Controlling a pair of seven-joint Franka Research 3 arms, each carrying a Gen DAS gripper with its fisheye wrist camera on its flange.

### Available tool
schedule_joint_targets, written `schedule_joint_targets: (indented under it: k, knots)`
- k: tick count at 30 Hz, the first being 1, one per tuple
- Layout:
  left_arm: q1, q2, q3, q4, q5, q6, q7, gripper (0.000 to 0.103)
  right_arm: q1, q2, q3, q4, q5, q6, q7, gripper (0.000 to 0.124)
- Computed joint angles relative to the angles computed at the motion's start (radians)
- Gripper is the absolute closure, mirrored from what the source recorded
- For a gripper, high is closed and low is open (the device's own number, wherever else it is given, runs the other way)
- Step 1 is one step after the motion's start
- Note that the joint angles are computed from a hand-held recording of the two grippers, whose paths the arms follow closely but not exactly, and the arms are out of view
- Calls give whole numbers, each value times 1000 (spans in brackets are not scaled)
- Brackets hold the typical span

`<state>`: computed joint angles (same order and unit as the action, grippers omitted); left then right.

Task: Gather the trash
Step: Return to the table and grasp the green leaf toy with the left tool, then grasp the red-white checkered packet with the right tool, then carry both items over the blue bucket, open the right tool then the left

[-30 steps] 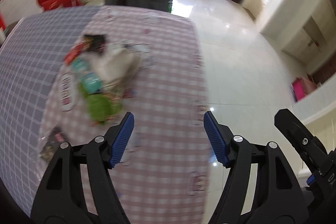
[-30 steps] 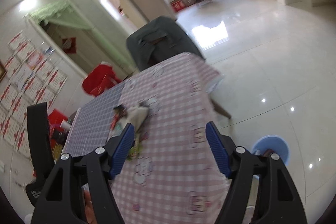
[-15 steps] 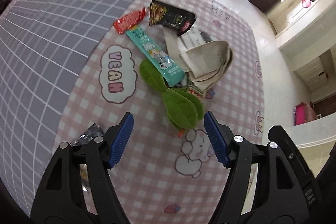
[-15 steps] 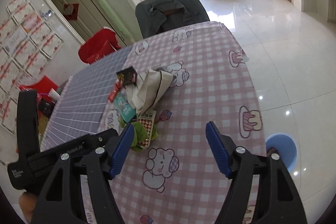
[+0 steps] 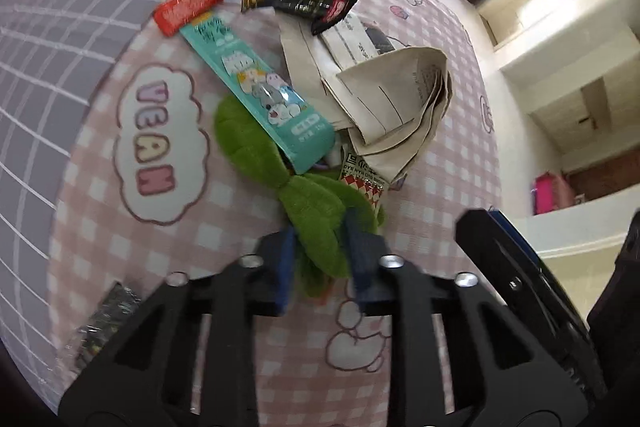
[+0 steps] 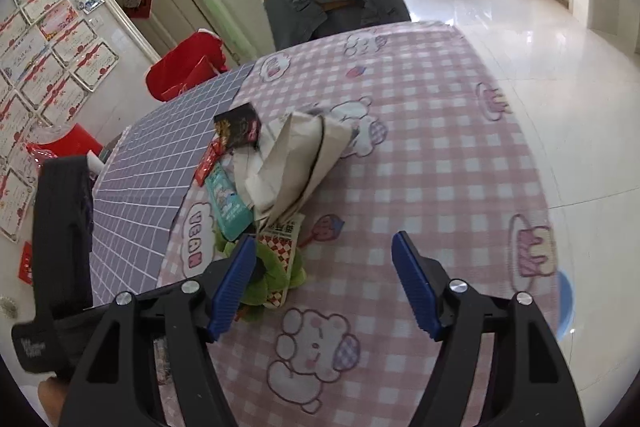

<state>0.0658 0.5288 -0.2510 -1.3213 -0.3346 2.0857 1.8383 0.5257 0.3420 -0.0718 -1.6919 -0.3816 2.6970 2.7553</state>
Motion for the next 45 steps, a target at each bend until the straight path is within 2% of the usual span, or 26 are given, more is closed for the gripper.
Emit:
schedule_joint_targets:
  k: [2,9,13,17,21,22,23,26,28,31,40,45]
  knots:
    - [8,-10,0,-3,1,-13,20,93,-10,21,15,23,27,-6,-31,54]
    - [38,-69,25,-58,-2,-38,46,95,-25,105,57,113,167,-4,-182,55]
    - [54,-69,34,-53,-6,-80,62,95,-26,146,73,150,259,11,-257,60]
    - [54,-114,38,-117,1,-58,107,95,-46,179,115,180,367,39,-362,62]
    - [58,-145,44,-163,-12,-61,140,95,-19,206,93,225,395,3,-411,65]
    - [59,-150,46,-170,-16,-61,147,95,-17,214,93,240,399,-4,-426,68]
    - [58,-157,48,-180,-18,-57,152,95,-13,222,90,255,400,-18,-439,81]
    - [53,-168,57,-198,-13,-51,153,95,1,245,79,304,393,-75,-471,95]
    - [56,-174,61,-204,-19,-51,154,95,8,246,70,311,381,-97,-481,98]
    - [64,-196,61,-223,-45,-35,171,95,22,227,54,288,363,-92,-461,115]
    - [54,-303,58,-295,-168,46,229,95,29,11,26,9,310,64,-322,115]
    - [17,-371,64,-341,-219,78,252,95,36,-149,-14,-176,165,152,-136,115]
